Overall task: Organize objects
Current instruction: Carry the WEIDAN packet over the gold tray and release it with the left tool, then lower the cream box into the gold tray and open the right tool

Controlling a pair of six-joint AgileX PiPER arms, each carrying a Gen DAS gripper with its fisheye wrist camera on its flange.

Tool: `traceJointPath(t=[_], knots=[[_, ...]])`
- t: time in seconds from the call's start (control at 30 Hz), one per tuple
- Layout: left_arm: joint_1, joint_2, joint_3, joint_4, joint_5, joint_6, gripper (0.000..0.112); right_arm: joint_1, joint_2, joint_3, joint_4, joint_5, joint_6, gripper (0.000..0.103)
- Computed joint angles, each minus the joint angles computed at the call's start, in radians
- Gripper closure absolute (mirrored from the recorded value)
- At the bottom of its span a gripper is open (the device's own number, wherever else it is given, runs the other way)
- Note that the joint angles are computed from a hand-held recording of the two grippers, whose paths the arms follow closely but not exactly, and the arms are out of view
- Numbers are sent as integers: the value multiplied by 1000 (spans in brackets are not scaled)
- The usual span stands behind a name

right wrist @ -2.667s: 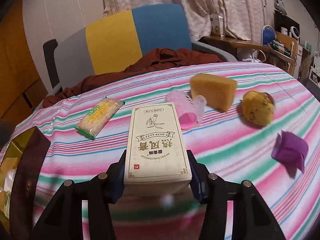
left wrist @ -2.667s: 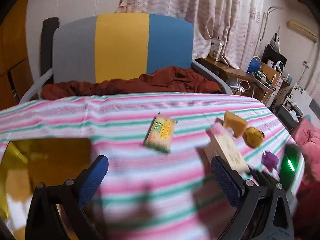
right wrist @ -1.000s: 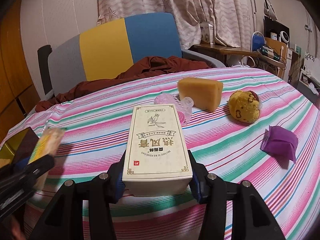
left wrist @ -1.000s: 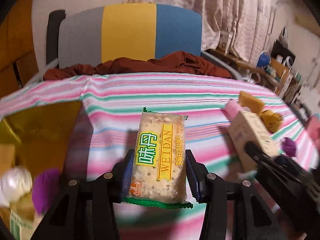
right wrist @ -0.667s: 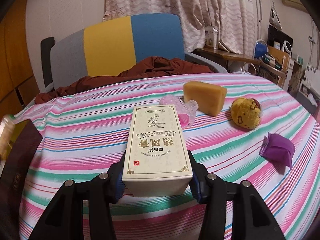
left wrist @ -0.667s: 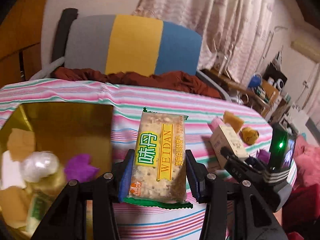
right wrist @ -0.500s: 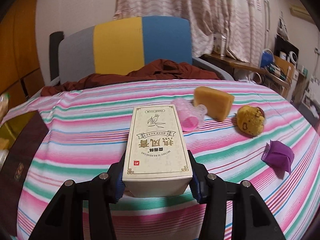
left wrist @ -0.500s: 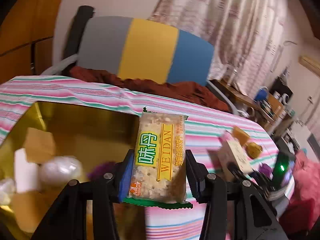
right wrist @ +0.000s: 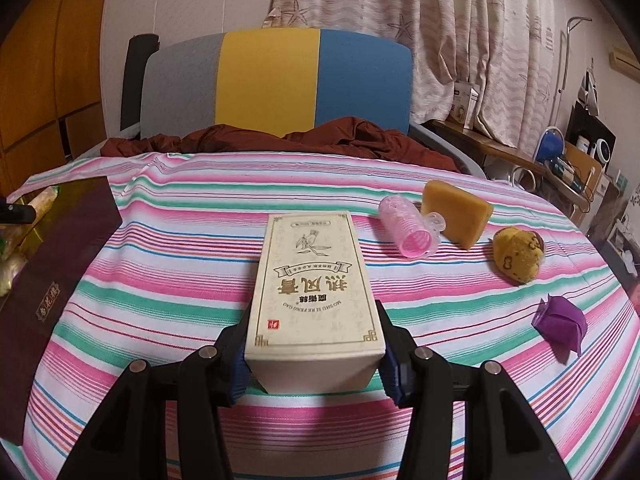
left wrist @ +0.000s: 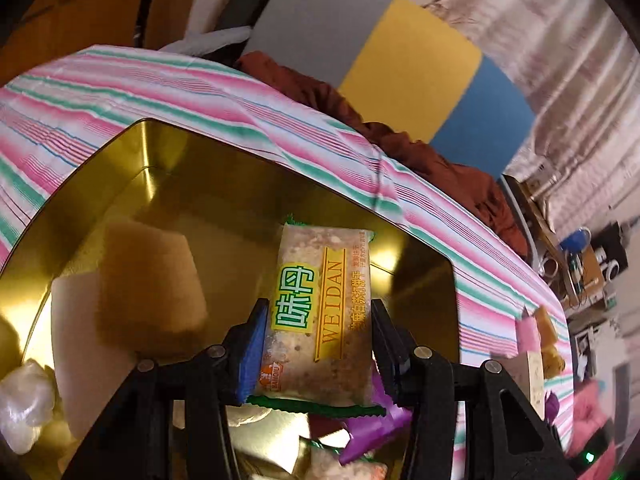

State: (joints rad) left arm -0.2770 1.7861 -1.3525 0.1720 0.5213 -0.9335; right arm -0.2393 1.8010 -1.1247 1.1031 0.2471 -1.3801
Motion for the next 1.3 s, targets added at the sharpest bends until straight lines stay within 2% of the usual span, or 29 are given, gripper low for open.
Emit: traceJointPath(t=[0.07, 0.1, 0.13, 0.2, 0.37, 0.5, 0.63, 0.73, 0.83, 0.9, 1.07, 1.2, 1.3], knots=[[1, 6, -9, 23, -5, -33, 62, 2, 1, 0, 6, -3, -6, 51], [5, 6, -11, 33, -5, -49, 53, 0, 0, 3, 17, -3, -17, 51], [10, 1, -6, 33, -15, -62, 37, 0, 1, 3, 22, -3, -22, 51], [20, -18, 18, 46, -47, -88, 25, 1, 0, 4, 17, -4, -18, 51], [-25, -115, 114, 287, -64, -299, 19, 2, 2, 5, 13, -8, -16, 51], [-106, -221, 242, 607, -45, -614, 13, 9, 0, 8, 8, -19, -12, 52], [-216, -321, 366, 853, 7, -843, 11, 26, -17, 13, -35, -1, -5, 52], [-297, -378, 434, 976, 77, -938, 9, 31, -66, 34, 50, 83, -103, 52], [-360, -418, 479, 1036, 148, -975, 9, 49, -105, 11, 45, 199, -40, 52], [-375, -434, 495, 1028, 160, -960, 9, 81, -122, -13, 45, 255, -11, 52], [-404, -458, 530, 985, 182, -936, 9, 210, -114, -116, -64, 313, 134, 52], [-421, -477, 557, 966, 182, -943, 9, 327, -41, -253, -304, 308, 384, 52], [-428, -492, 572, 956, 184, -945, 9, 387, 26, -357, -474, 338, 555, 52]])
